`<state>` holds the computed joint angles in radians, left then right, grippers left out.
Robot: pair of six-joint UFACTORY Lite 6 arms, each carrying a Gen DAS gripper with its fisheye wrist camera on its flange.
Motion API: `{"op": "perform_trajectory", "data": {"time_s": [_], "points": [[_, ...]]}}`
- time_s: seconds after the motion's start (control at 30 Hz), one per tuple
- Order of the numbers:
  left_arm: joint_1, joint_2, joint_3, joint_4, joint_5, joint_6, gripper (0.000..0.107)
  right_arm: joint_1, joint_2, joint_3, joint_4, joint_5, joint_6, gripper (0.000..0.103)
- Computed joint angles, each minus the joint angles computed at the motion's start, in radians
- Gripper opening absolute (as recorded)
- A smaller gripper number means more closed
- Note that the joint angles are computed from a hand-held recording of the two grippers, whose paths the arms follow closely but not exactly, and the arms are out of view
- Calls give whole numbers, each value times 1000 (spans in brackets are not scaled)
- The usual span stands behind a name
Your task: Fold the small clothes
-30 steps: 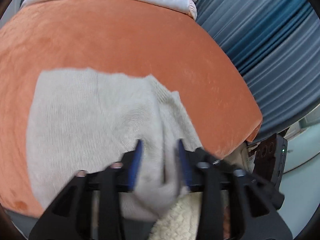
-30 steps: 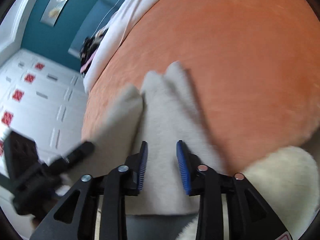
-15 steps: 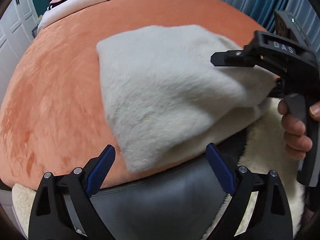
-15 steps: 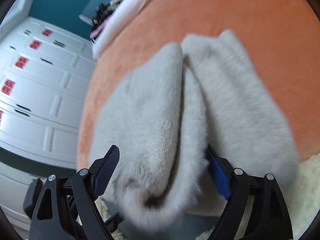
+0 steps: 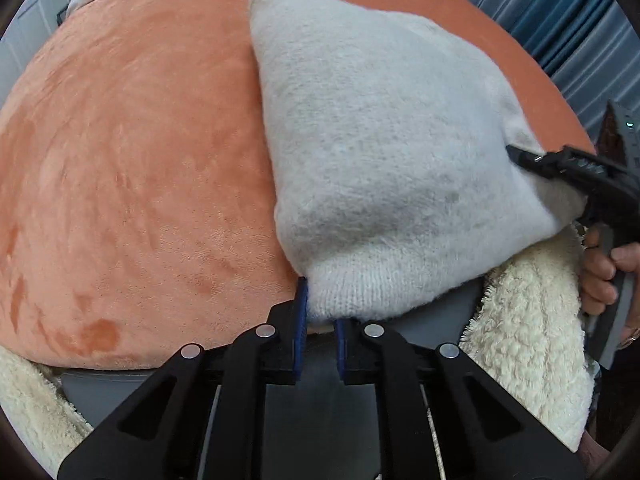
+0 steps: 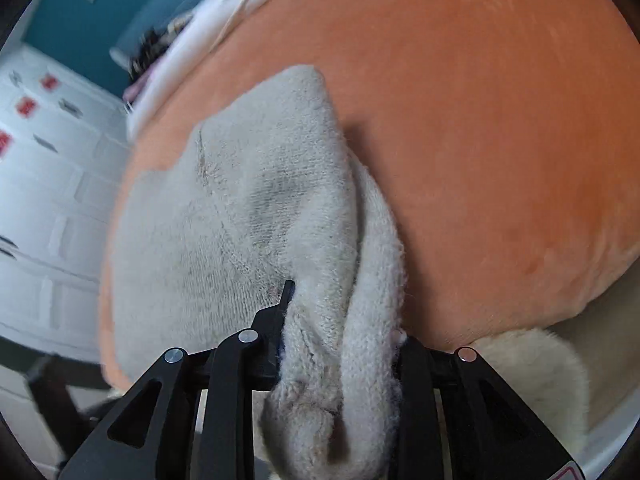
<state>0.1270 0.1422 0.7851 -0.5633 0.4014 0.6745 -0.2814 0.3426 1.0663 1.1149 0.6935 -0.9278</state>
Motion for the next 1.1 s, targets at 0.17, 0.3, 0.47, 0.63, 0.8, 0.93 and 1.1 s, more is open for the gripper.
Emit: {"op": "perform_trajectory", "data": {"time_s": [0.17, 0.3, 0.47, 0.63, 0.8, 0.93, 1.1], "points": [[-44, -31, -4, 115, -7, -134, 13, 44, -50, -22, -30, -47, 49, 31], [-50, -78, 4, 224, 24, -252, 16, 71, -240, -125, -129, -130, 195, 44], [-133, -128, 31, 466, 58, -509, 24, 134, -469, -91, -356, -147, 366, 40], [-156, -161, 45, 509, 100, -576, 25, 382, -408, 72, -447, -133, 451, 29], [-137, -208, 9, 512, 112, -576, 28, 542, -167, 54, -473, -154, 527, 24], [-124, -228, -2, 527, 98, -590, 29, 528, -225, -90, -332, -173, 380, 23], [-84, -248, 3, 468, 97, -545, 33, 430, -360, -96, -311, -93, 367, 26]]}}
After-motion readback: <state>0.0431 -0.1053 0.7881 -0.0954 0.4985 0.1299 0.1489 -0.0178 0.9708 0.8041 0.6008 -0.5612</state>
